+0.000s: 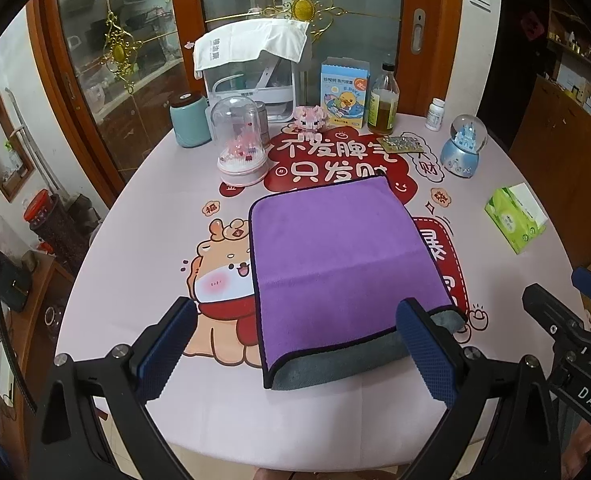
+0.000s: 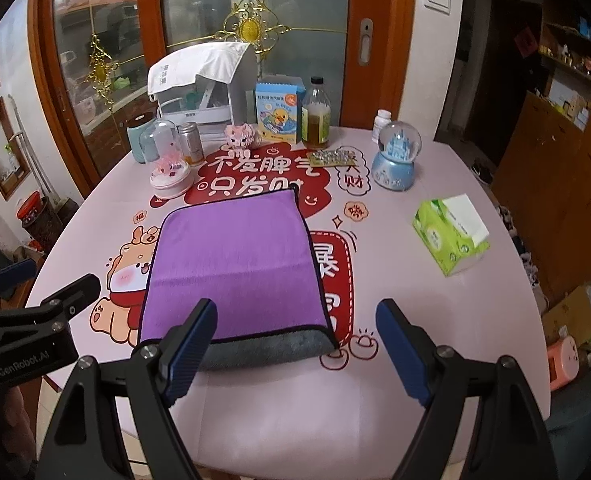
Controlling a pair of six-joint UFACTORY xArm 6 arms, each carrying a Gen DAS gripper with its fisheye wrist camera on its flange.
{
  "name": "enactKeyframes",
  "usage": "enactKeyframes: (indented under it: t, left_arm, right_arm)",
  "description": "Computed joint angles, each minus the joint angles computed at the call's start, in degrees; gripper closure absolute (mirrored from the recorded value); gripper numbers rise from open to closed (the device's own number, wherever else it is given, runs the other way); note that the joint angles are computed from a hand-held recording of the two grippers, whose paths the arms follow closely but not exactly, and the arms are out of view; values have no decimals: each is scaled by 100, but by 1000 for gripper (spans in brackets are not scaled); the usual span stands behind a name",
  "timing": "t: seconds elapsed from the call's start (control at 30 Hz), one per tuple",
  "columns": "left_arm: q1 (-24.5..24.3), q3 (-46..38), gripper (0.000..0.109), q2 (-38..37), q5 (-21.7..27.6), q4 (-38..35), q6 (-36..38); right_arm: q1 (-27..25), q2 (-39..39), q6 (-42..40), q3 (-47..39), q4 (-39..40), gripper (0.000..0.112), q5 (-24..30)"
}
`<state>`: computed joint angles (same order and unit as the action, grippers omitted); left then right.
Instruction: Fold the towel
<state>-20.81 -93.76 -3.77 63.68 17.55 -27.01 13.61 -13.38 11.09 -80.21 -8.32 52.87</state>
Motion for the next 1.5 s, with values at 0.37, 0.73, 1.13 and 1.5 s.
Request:
enactKeyframes:
  t: [0.37,0.73,1.13,1.5]
  left_arm:
    - [42,126,9,-57,-157,103,-428]
    - [481,629,9,-109,75,-298,-266]
    - [1062,1766,9,-166,-988,-1212,985]
    - [1244,1915,20,186,-1208,-2474,2890]
  right_arm:
    - [-291,108,-737,21,297,30,-427]
    - [-501,655,-1387,-71,751,31,-322]
    - [-695,1237,-2789,-124,1316,42,2]
    - [-1048,2221,-4762,-877,2323,64,1026]
